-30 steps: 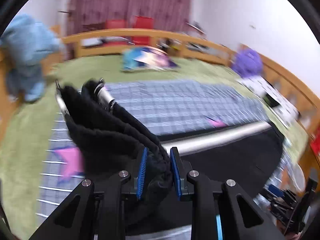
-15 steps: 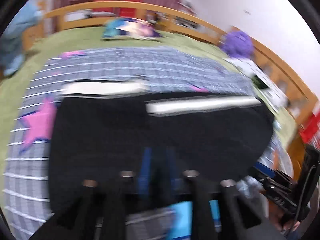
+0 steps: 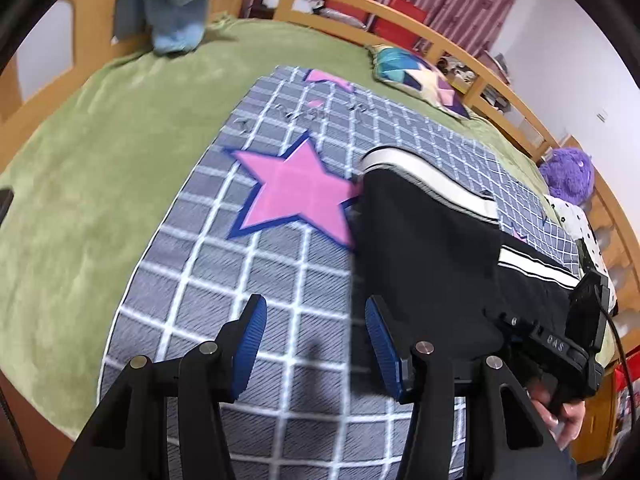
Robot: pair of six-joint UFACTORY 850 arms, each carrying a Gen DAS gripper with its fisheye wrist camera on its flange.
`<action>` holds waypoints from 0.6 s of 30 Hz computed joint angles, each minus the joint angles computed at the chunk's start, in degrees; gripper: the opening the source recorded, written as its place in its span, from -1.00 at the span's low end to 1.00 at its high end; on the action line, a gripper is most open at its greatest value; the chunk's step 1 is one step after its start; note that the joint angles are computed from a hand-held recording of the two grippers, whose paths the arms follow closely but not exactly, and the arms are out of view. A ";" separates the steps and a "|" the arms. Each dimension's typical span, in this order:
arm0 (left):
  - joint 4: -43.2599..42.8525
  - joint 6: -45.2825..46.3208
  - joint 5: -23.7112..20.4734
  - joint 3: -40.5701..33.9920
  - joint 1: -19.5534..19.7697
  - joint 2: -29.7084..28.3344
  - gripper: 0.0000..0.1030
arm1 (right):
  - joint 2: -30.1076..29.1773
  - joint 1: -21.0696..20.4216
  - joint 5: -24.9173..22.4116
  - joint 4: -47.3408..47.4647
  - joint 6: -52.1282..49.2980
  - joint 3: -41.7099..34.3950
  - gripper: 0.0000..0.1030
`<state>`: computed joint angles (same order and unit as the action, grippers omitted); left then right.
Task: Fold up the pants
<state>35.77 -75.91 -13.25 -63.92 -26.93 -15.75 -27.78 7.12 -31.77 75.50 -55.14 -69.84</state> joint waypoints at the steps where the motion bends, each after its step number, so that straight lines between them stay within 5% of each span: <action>1: -1.13 0.81 0.70 0.61 0.35 0.08 -0.04 | 0.00 0.66 1.54 1.43 -1.01 -0.02 -0.03; 2: -3.85 2.98 1.56 0.88 0.69 -0.10 -0.04 | -0.19 0.87 1.65 2.36 -2.10 -0.13 -0.05; 5: -14.63 13.27 3.31 0.75 1.24 -0.66 -0.04 | -1.67 0.85 -0.78 -1.01 1.58 -2.31 -0.66; 12: -7.30 9.64 2.53 -1.22 -0.83 -0.61 -0.04 | 9.63 -4.41 3.28 19.08 -19.63 5.18 -0.75; 15: -11.77 14.38 2.50 -2.84 -1.73 -1.76 -0.04 | 11.86 -7.03 7.34 13.42 -17.50 5.61 -0.75; 18: -14.09 17.70 1.54 -4.98 -2.82 -3.28 -0.04 | 9.20 -9.15 3.94 1.67 -6.05 4.08 -0.69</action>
<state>21.68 -58.20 -11.71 -68.90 -29.75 -19.04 -18.58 -2.03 -27.83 77.16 -61.19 -65.76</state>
